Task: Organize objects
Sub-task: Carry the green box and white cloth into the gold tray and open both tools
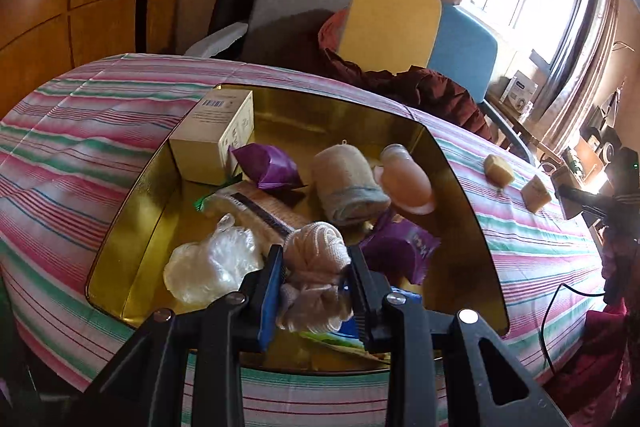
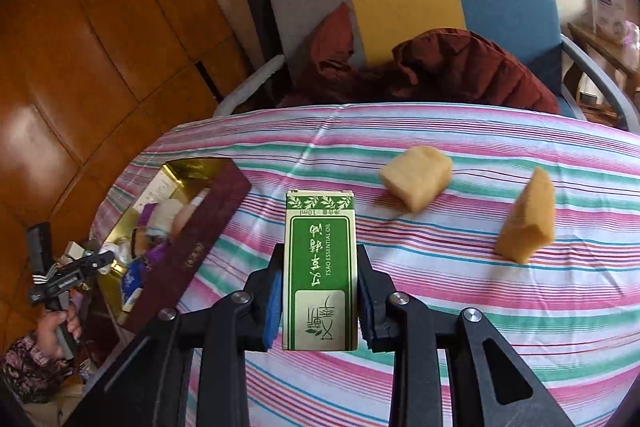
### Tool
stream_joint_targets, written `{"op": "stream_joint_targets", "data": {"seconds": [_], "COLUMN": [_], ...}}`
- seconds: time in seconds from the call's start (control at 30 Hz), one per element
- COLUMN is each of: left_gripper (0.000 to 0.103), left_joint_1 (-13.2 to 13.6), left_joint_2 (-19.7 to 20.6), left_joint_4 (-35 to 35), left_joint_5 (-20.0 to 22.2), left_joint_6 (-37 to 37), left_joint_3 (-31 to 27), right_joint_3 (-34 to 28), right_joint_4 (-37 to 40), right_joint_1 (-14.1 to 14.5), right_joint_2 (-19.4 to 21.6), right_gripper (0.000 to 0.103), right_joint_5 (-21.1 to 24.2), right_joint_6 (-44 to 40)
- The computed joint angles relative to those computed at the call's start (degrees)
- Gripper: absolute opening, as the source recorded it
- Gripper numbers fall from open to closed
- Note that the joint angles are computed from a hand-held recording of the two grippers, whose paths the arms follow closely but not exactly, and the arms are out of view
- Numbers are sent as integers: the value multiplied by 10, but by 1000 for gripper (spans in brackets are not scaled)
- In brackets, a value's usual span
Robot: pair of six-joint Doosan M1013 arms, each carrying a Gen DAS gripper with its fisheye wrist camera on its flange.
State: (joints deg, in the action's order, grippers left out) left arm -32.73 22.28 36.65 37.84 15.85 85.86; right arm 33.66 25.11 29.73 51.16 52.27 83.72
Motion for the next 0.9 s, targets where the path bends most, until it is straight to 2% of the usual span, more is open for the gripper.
{"op": "stream_joint_targets", "data": {"seconds": [0.1, 0.23, 0.33, 0.4, 0.5, 0.57, 0.63, 0.73, 0.9], "left_gripper": [31, 36, 41, 42, 42, 42, 42, 42, 42], "left_joint_1": [3, 3, 9, 10, 6, 1, -6, -13, -17], "left_joint_2": [2, 5, -2, -7, -20, -26, -28, -26, -17], "left_joint_4": [-9, -5, -16, 3, 70, 120, 155, 179, 174], "left_joint_5": [7, 36, 19, 8, -4, 10, 32, 47, 30], "left_joint_6": [2, -9, -27, -59, -147, -212, -260, -293, -262], "left_joint_3": [2, -1, 10, 19, 36, 41, 39, 30, 12], "right_joint_3": [-6, -16, -34, -39, -54, -65, -84, -126, -221], "right_joint_4": [38, 85, 88, 89, 90, 86, 73, 52, 29], "right_joint_1": [13, 29, 41, 47, 57, 63, 69, 78, 90], "right_joint_2": [1, 6, 15, 18, 26, 32, 44, 67, 115], "right_gripper": [31, 31, 31, 31, 31, 31, 31, 31, 31], "right_joint_5": [4, 15, 34, 41, 58, 70, 88, 122, 182], "right_joint_6": [-25, -56, -67, -70, -69, -68, -59, -39, -4]}}
